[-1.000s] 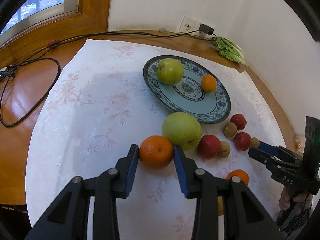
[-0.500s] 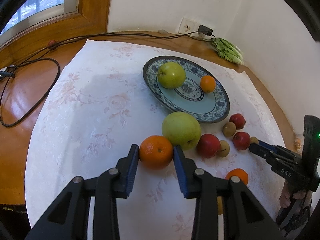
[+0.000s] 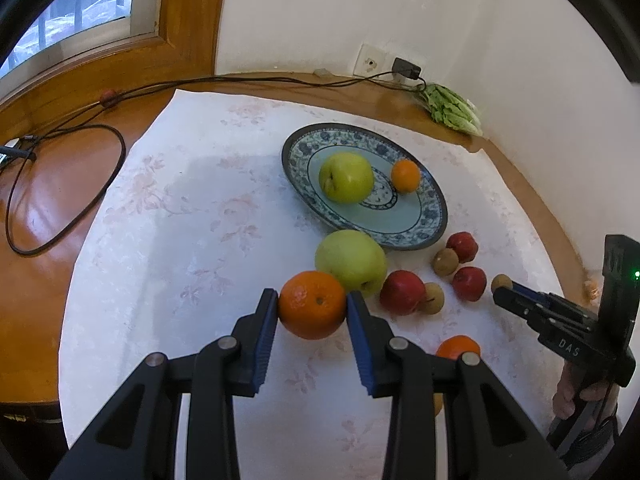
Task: Organize fruits
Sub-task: 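Grasp the small orange with the left tool while the right tool grasps the brown kiwi, then carry the small orange and brown kiwi with both tools over the plate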
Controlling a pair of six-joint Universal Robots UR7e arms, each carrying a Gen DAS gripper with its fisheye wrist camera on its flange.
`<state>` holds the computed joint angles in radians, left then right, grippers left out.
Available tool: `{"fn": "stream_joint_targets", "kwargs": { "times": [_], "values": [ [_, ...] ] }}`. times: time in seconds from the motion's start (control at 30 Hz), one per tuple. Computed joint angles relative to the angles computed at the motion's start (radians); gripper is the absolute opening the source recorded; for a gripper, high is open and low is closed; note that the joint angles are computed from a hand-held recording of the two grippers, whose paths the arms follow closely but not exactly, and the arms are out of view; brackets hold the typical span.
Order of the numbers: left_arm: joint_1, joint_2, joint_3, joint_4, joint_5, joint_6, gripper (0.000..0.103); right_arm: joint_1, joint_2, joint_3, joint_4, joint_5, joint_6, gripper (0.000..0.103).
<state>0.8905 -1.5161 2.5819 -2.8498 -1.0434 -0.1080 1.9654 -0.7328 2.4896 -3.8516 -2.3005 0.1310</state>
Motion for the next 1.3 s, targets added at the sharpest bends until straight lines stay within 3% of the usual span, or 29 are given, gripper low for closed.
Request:
{"fn": "stream_joint_targets", "kwargs": {
  "times": [0.23, 0.67, 1.0, 1.3],
  "values": [
    [-0.027, -0.026, -0.008, 0.013, 0.019, 0.002, 0.037, 0.026, -0.015, -0.007, 0.01, -0.006, -0.004, 0.027],
    [-0.044, 0.018, -0.061, 0.004, 0.063, 0.048, 0.037, 0.067, -0.028, -0.071, 0.083, -0.02, -0.041, 0.027],
    [-0.034, 0.09, -0.118, 0.018, -0.002, 0.041, 0.037, 0.078, -0.045, -0.136, 0.139, -0.021, -0.095, 0.027],
    [-0.029, 0.198, -0.156, 0.007, -0.029, 0.042, 0.037, 0.039, -0.043, -0.163, 0.148, 0.028, -0.107, 0.027]
  ]
}}
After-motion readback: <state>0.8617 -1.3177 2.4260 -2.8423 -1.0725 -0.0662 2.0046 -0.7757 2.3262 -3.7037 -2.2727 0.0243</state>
